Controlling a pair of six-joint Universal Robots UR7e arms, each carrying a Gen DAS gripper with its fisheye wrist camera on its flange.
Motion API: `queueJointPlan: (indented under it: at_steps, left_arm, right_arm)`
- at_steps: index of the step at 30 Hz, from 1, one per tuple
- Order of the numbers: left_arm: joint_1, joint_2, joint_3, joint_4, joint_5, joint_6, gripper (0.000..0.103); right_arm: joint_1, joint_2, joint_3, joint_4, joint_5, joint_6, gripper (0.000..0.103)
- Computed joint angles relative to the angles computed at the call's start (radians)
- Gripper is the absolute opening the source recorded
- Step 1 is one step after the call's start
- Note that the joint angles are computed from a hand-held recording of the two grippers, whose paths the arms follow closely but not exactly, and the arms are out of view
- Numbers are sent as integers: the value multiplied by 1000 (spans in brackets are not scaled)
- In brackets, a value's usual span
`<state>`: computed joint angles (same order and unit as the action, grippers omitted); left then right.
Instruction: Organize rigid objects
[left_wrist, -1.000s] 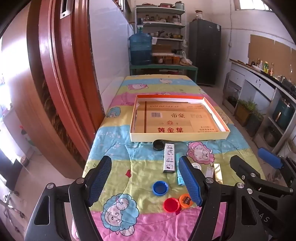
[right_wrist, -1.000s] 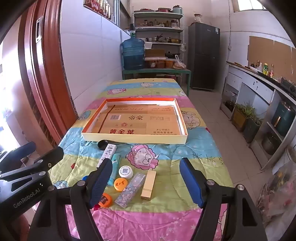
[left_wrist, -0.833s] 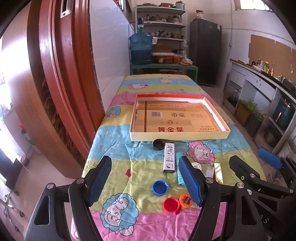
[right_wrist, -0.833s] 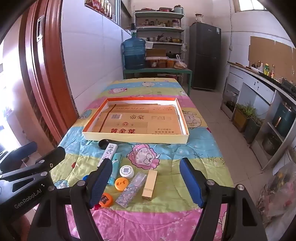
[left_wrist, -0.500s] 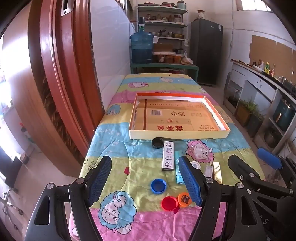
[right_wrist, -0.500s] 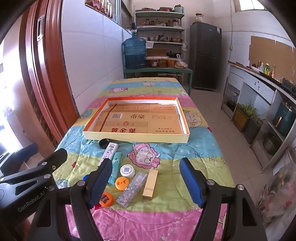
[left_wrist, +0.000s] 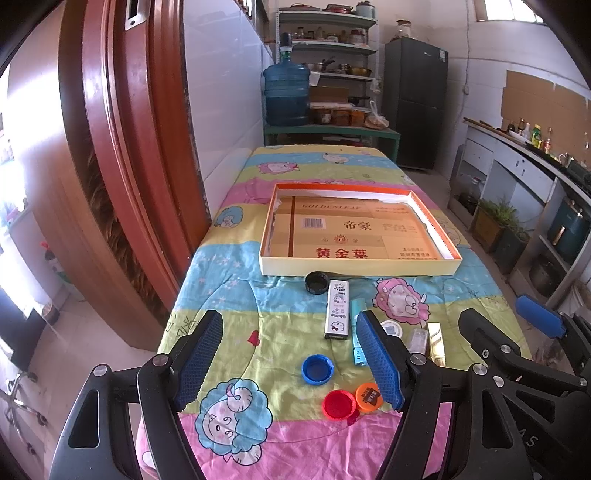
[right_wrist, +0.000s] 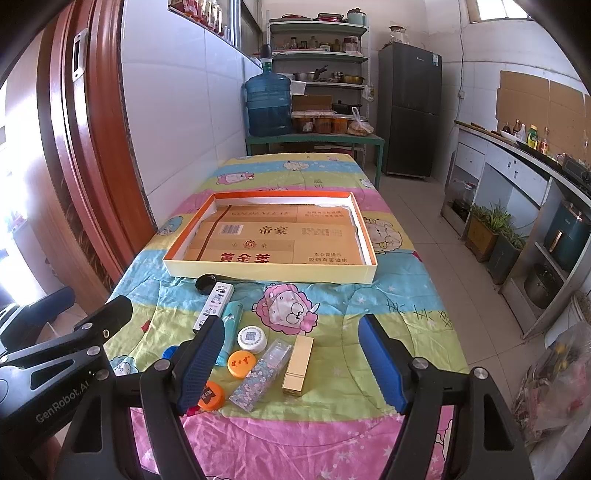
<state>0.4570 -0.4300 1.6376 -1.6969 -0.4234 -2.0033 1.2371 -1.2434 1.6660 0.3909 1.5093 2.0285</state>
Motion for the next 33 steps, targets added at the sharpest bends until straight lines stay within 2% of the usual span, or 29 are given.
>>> queueJointPlan:
  at_steps: [7, 12, 33]
  left_arm:
    - [4, 4, -2, 2, -3, -8, 77]
    - [8, 4, 10, -51, -9, 30, 76]
    - [6, 4, 11, -38, 2, 12, 76]
  right_arm:
    - [0, 0, -1, 3, 2, -1, 74]
    - [-5, 3, -2, 4, -4, -4, 74]
    - [-6, 3, -5, 4, -3, -5, 74]
